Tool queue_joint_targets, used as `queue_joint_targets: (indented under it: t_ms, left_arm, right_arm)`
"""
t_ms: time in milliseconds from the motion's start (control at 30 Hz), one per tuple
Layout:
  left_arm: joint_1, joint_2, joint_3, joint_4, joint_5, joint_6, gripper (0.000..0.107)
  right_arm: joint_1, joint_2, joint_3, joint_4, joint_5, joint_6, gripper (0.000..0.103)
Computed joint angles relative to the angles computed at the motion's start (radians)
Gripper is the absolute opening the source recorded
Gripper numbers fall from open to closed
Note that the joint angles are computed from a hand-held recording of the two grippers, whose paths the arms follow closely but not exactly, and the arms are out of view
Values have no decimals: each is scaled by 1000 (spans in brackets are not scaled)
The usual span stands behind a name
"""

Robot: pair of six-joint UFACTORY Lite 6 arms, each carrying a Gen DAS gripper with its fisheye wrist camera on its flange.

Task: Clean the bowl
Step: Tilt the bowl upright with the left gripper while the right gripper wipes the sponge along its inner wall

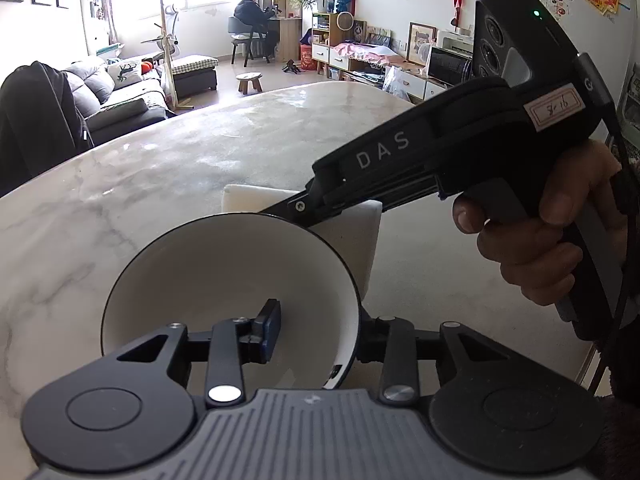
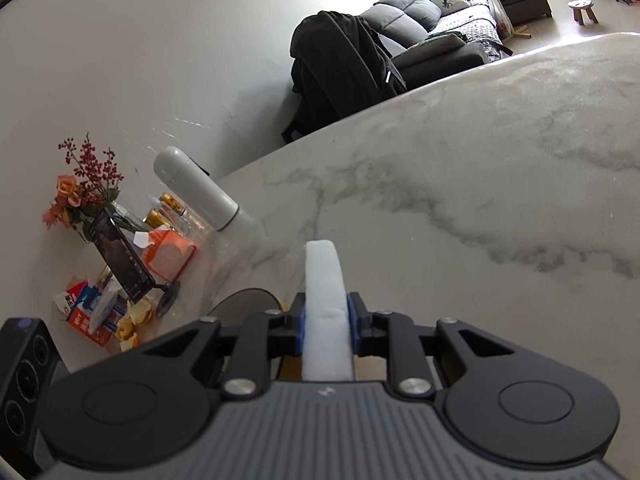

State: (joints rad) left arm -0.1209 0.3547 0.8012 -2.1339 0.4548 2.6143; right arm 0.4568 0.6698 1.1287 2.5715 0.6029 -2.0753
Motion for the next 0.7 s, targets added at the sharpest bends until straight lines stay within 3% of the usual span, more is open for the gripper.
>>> queue_joint_targets:
  t_ms: [467,567,700]
  left_arm:
    - [-13,-12,-13,-51,-23,28,42]
    - [-13,-41,-36,-82,-32,53,49]
    - [-5,-92,-66,-126,-42,82,66]
  right_arm:
    - [6,-59,-44,47,20,-61,23]
    - [2,-51,-42,37,19,-49,23]
    - [-2,-42,-43,27,21,-35,23]
